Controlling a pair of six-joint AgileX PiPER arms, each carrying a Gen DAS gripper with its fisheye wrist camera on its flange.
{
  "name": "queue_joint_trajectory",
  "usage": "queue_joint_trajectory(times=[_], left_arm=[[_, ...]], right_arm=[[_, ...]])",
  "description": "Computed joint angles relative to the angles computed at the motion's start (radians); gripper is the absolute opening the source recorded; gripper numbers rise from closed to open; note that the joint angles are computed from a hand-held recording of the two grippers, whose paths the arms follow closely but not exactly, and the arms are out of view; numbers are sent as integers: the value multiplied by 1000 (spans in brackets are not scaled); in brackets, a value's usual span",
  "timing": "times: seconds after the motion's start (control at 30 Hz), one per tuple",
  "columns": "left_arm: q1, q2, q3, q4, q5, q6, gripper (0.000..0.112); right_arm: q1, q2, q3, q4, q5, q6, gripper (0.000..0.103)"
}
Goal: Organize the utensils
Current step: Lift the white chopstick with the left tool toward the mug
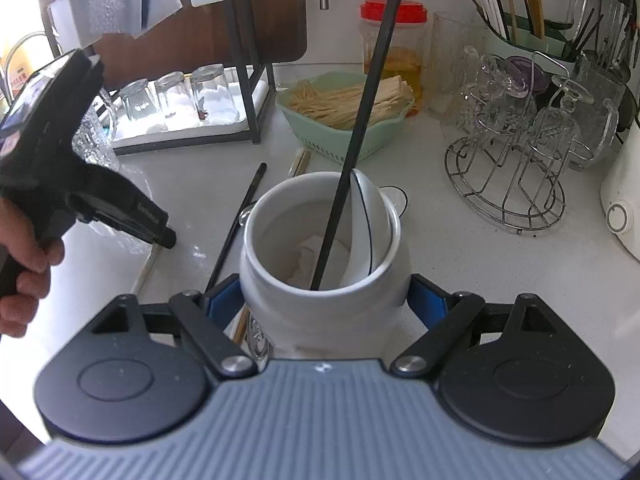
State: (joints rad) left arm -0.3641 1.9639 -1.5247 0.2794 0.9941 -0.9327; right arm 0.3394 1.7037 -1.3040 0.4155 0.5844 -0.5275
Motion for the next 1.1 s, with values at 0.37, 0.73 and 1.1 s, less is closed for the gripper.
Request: queue_joint_trajectory(times=[0.37, 0.73, 1.1], left_arm=[[-3, 17, -16, 21, -6, 22, 8], [-51, -90, -33, 94, -34, -70, 8], [-141, -197, -63, 156, -10, -107, 7]], right_arm=[[-3, -8, 42, 71, -62, -72, 90], [6, 12, 20, 72, -66, -83, 90], [-17, 3, 52, 168, -80, -205, 90]])
